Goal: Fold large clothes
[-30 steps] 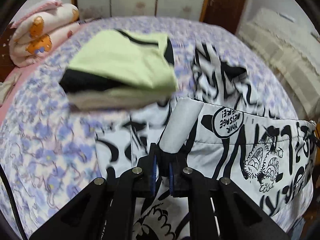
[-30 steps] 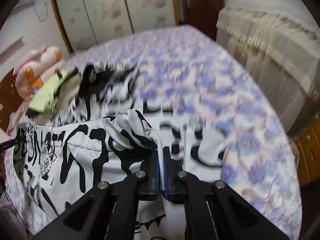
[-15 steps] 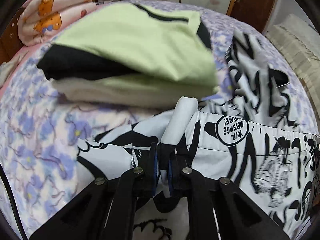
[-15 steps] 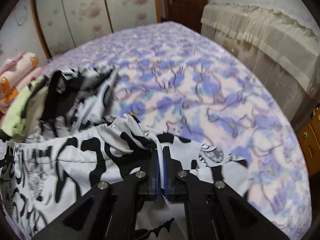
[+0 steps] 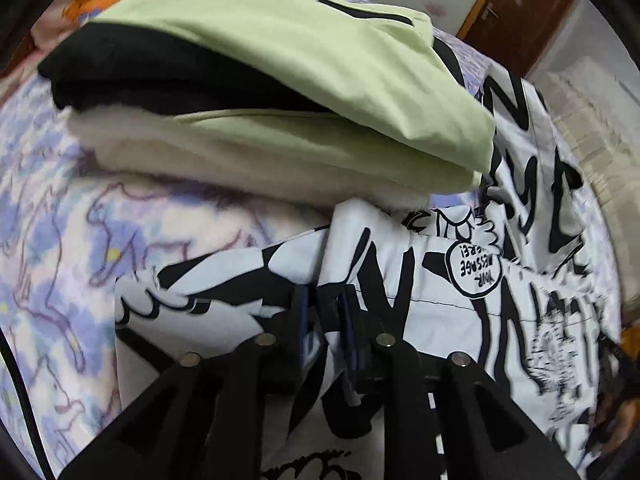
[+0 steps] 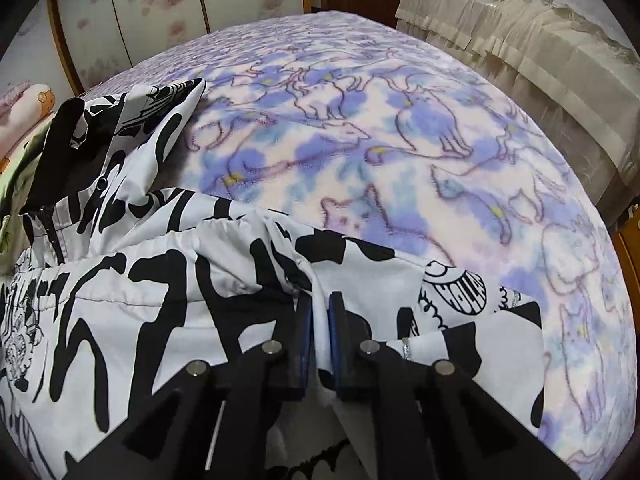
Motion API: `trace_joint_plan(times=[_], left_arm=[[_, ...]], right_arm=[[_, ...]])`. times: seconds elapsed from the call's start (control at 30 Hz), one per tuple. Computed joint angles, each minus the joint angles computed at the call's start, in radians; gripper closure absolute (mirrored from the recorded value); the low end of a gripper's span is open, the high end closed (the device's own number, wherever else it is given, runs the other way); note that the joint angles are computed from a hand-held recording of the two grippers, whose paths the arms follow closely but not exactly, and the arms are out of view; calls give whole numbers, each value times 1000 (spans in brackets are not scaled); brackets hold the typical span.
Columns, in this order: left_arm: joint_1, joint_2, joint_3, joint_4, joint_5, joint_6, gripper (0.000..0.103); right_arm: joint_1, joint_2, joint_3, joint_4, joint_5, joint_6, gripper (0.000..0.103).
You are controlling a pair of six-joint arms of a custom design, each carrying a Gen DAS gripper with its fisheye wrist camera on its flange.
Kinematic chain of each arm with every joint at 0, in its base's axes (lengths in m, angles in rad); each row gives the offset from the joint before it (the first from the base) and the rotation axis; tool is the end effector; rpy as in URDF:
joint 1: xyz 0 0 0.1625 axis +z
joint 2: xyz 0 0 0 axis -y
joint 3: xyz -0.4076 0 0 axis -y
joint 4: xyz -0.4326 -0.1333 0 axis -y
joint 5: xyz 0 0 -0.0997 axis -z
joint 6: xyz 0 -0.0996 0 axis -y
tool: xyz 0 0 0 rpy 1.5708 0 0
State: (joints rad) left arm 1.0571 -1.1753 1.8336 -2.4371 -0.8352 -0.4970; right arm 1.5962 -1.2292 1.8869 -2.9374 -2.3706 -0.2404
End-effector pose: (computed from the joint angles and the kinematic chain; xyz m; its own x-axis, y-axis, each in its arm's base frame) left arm -0.1265 -0.6314 0.2223 -0.8567 -0.1921 -0.4787 0.0823 0.8652 -0.4946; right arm 0.0771 -0.5980 0.2943 -0.6835 0.2555 0.6838 -0.1874 0.8439 -0.5027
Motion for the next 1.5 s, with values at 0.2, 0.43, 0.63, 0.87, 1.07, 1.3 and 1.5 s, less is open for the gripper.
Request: trace_joint_plan(times=[0.2,0.43,0.63,0.87,1.07,1.3,1.5], left_arm=[[-72,-79,39,97,86,-98,75],[-220,-60,115,12,141,26,69],[-204,50,66,56,169,-10,65],[-119,39,80,-51,176,60,62],[-71,-8,113,-164,96,149,68],[-62,-33,122,-155,77,152,69],[-154,-98,162,4,171,68,67]], right_arm=[[54,-64,32,8,-36,88,78],[187,-32,94,-52,-31,19,78],[214,98,76,-50,-3,-20,78],[119,120,46,-219,-73,-110,77],[-35,-76,87,-108,92,-39,103],[-33,-112,98,-58,95,-59,103],[70,-121,139,-42,-4,-46,100]])
